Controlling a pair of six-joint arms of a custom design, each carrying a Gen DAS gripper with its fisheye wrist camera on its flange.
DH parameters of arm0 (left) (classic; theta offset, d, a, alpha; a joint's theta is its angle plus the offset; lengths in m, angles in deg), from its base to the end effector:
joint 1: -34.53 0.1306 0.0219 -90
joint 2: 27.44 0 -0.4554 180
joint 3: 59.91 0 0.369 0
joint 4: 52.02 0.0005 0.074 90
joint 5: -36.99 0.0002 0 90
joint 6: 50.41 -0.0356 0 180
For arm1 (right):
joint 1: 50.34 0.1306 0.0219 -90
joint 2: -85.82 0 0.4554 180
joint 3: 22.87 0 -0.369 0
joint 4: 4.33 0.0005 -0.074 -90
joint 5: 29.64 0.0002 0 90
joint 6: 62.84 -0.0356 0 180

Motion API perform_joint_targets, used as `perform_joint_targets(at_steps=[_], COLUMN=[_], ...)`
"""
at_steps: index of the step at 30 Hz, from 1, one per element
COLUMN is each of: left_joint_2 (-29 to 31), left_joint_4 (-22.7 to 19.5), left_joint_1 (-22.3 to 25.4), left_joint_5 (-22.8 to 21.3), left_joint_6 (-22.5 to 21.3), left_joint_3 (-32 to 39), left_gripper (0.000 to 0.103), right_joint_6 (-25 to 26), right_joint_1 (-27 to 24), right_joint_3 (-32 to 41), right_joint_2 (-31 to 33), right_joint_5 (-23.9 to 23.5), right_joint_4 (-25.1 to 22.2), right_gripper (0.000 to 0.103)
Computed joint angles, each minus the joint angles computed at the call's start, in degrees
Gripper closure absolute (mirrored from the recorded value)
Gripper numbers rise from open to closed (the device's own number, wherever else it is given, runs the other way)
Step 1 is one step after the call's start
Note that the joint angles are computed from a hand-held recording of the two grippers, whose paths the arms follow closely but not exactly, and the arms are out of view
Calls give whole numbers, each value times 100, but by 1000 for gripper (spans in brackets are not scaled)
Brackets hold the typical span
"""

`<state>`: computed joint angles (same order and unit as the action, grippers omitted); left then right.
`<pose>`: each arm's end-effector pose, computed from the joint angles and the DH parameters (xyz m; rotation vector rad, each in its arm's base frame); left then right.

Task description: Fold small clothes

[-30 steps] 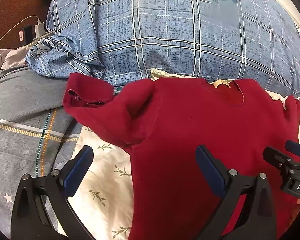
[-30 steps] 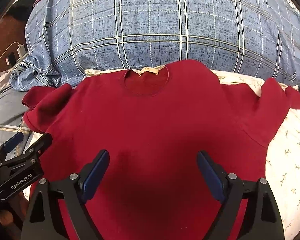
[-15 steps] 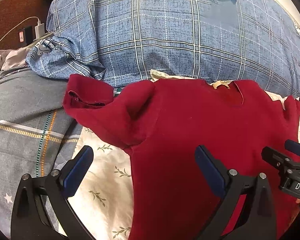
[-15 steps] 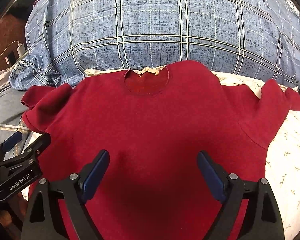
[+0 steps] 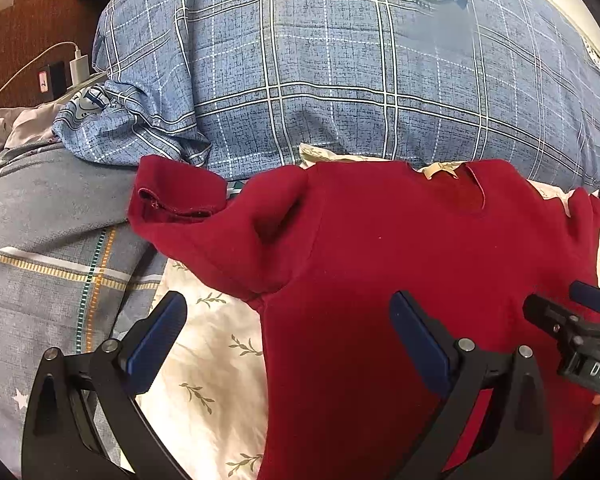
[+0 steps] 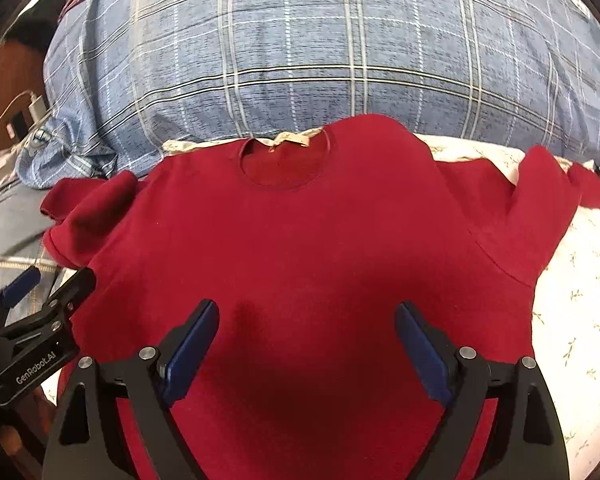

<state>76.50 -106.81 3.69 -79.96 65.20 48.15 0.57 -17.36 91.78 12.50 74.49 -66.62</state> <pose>0.4944 -0.2770 0.5172 -0.0928 2.3318 0.0979 0.4925 0.3087 0.5297 -0.0395 2.4821 0.1297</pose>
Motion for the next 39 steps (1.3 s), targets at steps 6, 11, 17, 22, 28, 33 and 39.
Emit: perform_joint_targets(at_steps=[6, 11, 17, 22, 28, 33, 39], left_joint_2=[-10, -20, -25, -20, -16, -12, -4], left_joint_4=[3, 11, 15, 11, 10, 9, 4], left_joint_1=[-2, 1, 3, 0, 4, 4, 6], left_joint_5=[2, 1, -10, -11, -9, -12, -5], left_joint_6=[16, 6, -12, -7, -11, -12, -13], left_joint_3=[-19, -36, -58, -55, -65, -69, -72], left_gripper=[1, 1, 1, 1, 1, 1, 1], right_joint_6=[118, 37, 15, 0, -33, -14, -16], right_joint_1=[62, 39, 34, 22, 2, 8, -3], right_joint_3=[70, 23, 23, -7, -13, 5, -2], right_joint_2=[43, 31, 36, 21, 25, 41, 45], right_joint_5=[45, -3, -30, -12, -44, -56, -81], right_joint_4=[-55, -73, -96, -77, -109, -168, -166], right_gripper=[14, 14, 13, 12, 12, 12, 12])
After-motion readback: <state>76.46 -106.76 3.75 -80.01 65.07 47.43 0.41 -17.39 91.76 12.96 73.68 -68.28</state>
